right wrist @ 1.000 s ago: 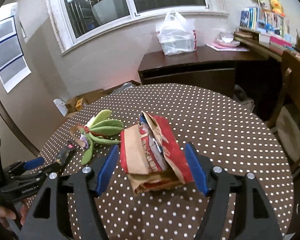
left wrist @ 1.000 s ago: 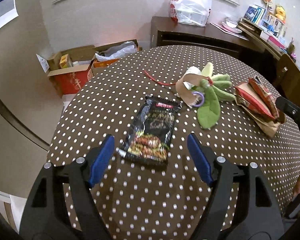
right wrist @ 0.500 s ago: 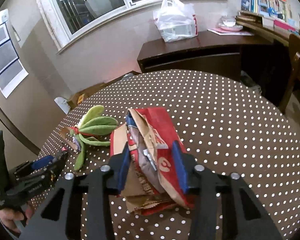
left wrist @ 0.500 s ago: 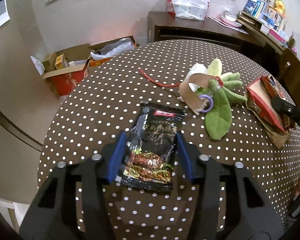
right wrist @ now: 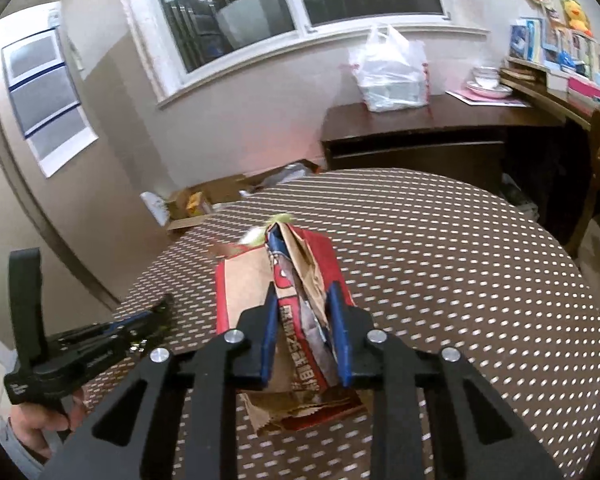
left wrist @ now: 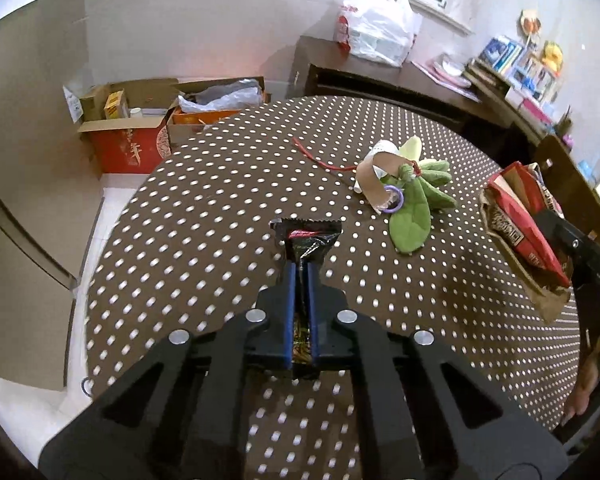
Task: Collect trash
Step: 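Carry the packet and paper bag over the blue bucket and open both grippers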
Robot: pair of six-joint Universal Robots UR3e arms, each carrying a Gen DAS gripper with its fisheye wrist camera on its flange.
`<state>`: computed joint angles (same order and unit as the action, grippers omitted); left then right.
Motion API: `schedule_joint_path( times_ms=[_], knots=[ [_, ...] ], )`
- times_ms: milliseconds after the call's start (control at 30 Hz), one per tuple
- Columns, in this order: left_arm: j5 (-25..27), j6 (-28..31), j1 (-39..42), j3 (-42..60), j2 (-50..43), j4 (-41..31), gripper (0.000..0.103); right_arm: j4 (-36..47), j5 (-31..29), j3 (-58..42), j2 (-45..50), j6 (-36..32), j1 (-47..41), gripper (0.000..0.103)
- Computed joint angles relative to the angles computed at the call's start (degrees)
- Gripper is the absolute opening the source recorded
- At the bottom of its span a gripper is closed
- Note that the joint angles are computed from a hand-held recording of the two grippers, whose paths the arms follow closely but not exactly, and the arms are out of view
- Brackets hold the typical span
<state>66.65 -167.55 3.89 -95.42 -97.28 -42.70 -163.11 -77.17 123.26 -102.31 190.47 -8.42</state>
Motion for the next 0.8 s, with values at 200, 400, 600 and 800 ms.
schedule_joint_path(
  times_ms=[200, 400, 600, 800],
  knots=[
    [-7.15, 3.37, 9.39, -9.79, 11.8, -2.19, 0.005, 0.05, -4.69, -6.92, 4.58, 3.68, 12.25, 0.024],
    [-15.92, 13.92, 26.8, -17.2, 26.24, -14.06, 0.005, 0.05, -8.39, -18.34, 15.26, 7.21, 25.13, 0.024],
    [-22.19, 29.46, 47.56, -19.84, 36.56, -32.18, 0.005, 2.83, -10.29, -34.91, 29.08, 9.05, 36.59, 0.024],
    [-23.07, 39.57, 62.13, -19.98, 36.34, -38.93, 0.005, 10.3, -11.32, -57.66, 45.4, 10.14, 45.08, 0.024]
  ],
)
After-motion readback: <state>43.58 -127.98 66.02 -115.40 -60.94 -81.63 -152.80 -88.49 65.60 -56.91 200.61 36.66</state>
